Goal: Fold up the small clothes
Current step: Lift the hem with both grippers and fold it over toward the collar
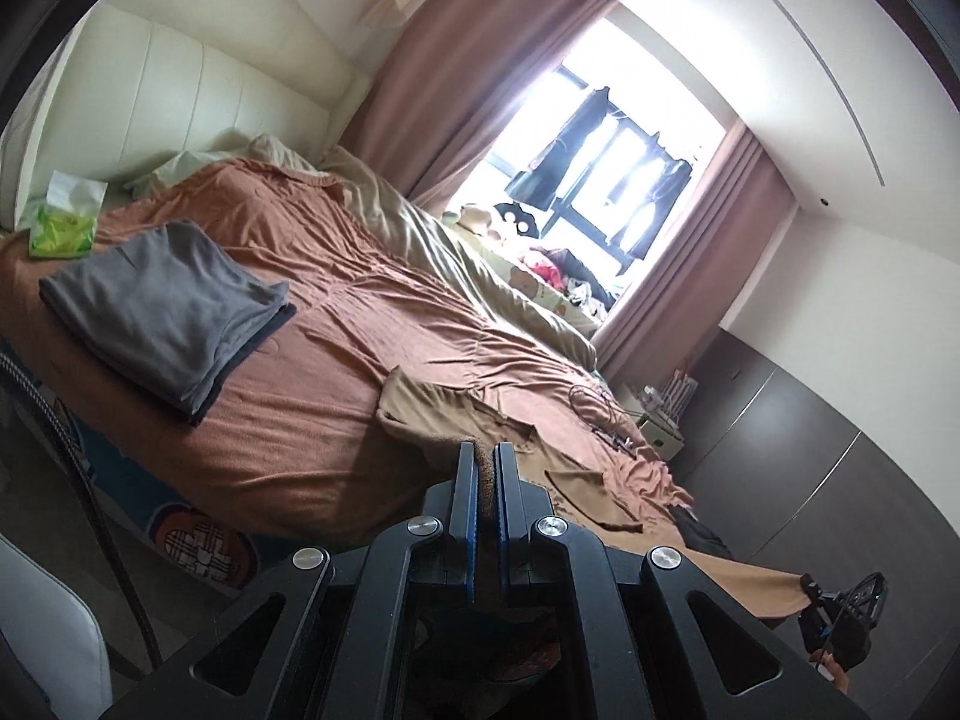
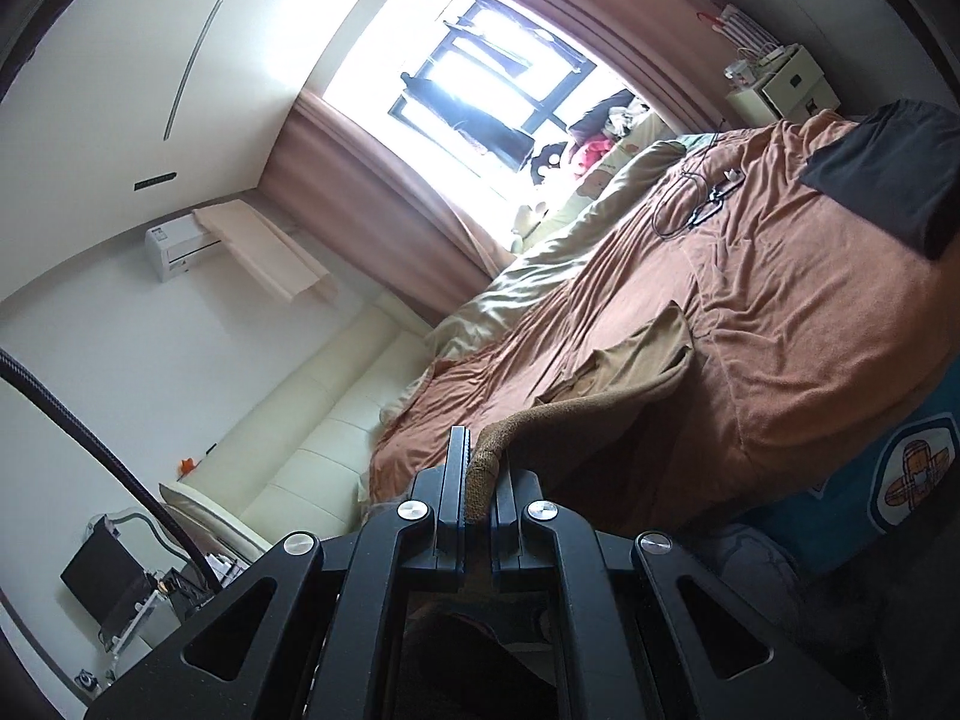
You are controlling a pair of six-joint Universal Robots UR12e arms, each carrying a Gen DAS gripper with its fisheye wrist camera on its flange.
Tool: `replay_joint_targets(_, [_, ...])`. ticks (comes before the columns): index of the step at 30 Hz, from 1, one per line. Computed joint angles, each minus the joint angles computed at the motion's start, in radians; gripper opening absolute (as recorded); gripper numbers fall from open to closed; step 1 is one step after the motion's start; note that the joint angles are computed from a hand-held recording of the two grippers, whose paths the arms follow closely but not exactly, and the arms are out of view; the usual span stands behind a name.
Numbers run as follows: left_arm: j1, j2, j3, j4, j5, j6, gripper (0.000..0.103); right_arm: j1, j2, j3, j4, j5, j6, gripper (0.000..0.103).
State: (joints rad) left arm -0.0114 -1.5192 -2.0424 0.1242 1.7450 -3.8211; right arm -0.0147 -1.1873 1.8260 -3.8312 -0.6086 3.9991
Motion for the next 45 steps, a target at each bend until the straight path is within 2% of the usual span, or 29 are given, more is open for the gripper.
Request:
replay_joint_targets(2, [-0.002,0.002,0.0,0.014,0.006,0.005,0.004,-0.002,0.012,-0.006,-0.022,0.003,0.019,0.001])
replay_joint_targets(5, [-0.002,-0.004,0.003,0.009,0.016,0.015,0.004,0.003,0.026,-0.013,0.011,-0.013,-0.011,0.001])
replay_joint_targets(7, [-0.001,-0.013,0.003,-0.002,0.023,0.016,0.004,0.009,0.035,-0.019,0.041,-0.023,-0.033,0.001])
replay_joint_targets(12, [0.024,-0.044,0.008,-0.037,-0.014,-0.012,0.004,0.031,0.068,-0.057,0.13,-0.047,-0.086,0.001])
replay_joint_targets(19, [0.052,-0.094,0.05,-0.092,-0.032,-0.018,0.004,0.068,0.107,-0.158,0.252,-0.094,-0.133,0.001])
replay_joint_targets(24, [0.08,-0.144,0.104,-0.14,-0.05,-0.011,0.004,0.09,0.127,-0.226,0.351,-0.141,-0.174,0.001])
replay_joint_targets(31, [0.123,-0.221,0.194,-0.253,-0.097,-0.013,0.004,0.124,0.177,-0.359,0.515,-0.19,-0.211,0.001])
replay_joint_targets(45, [0.156,-0.324,0.393,-0.361,-0.119,0.033,0.004,0.159,0.269,-0.616,0.714,-0.24,-0.226,0.001])
